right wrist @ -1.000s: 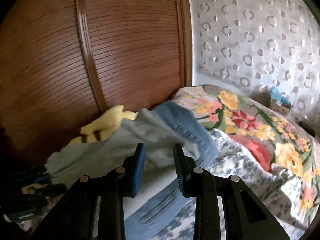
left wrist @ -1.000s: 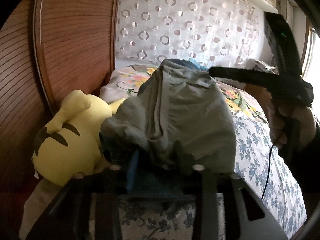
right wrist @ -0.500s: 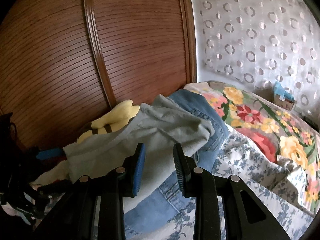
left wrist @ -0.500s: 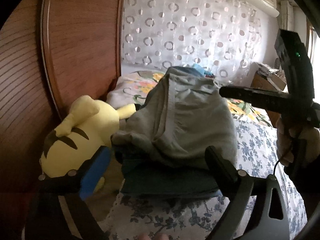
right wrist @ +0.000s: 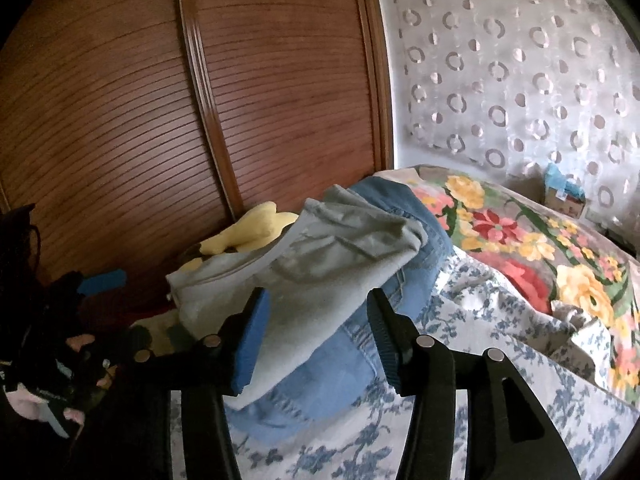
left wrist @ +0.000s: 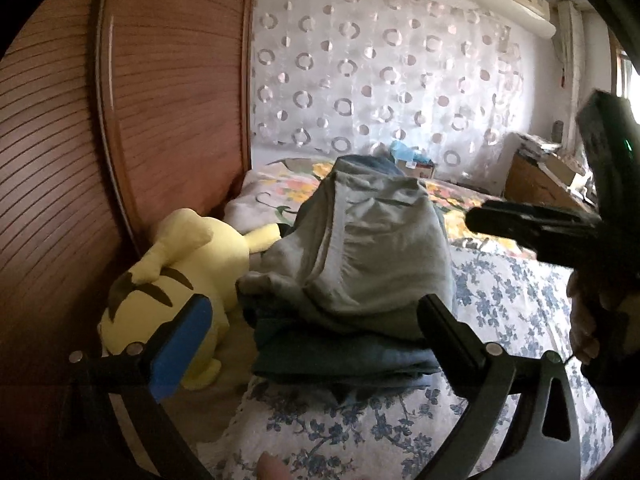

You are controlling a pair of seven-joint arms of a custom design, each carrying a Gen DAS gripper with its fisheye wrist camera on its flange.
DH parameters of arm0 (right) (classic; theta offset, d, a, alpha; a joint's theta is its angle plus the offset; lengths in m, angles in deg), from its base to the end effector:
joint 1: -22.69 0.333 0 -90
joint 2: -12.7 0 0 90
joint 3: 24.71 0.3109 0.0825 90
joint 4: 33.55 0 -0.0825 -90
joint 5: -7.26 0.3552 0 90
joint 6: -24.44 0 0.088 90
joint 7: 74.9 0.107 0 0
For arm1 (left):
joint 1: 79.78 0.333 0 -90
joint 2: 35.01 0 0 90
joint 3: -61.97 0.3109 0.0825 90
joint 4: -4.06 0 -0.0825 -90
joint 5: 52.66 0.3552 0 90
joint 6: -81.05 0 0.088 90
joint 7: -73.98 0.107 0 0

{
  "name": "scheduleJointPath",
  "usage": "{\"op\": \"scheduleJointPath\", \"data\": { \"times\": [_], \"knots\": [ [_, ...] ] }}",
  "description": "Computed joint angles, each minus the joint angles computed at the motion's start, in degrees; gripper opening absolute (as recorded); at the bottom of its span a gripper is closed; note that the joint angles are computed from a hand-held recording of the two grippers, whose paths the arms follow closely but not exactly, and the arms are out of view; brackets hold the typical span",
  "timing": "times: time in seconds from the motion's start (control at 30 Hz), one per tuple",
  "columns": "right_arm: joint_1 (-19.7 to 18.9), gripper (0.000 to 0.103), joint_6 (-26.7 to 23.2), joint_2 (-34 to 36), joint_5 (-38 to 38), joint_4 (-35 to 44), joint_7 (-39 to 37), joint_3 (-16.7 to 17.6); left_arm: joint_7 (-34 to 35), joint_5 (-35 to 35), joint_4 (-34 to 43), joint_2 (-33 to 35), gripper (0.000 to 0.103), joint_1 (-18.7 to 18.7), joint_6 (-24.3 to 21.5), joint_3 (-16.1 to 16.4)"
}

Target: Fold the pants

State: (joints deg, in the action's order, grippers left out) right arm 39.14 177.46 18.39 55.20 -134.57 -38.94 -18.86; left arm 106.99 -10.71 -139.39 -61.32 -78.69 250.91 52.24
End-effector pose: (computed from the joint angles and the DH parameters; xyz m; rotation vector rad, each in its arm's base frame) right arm 0.5758 0.2090 0.5914 -1.9807 0.8904 -0.3933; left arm 0.4097 -0.1168 0.5430 -1.7619 1.5015 -0.8857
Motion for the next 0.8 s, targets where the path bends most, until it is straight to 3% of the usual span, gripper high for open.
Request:
{"op": "scheduleJointPath", "data": {
  "times": [0.33,0.8],
  "knots": [
    [1.16,0.069,5.00,-11.37,4.64,-13.39,-2.58,-1.10,1.53,-2.40,-2.65,-3.86,0.102,-2.84,-0.07,0.16],
    [3.02,0.070,11.63,-25.48,1.96,-29.84,4.85,-2.41,4.31,-5.61,-5.49,-7.76,0.102,-8.54,-1.10,-0.37]
  ]
}}
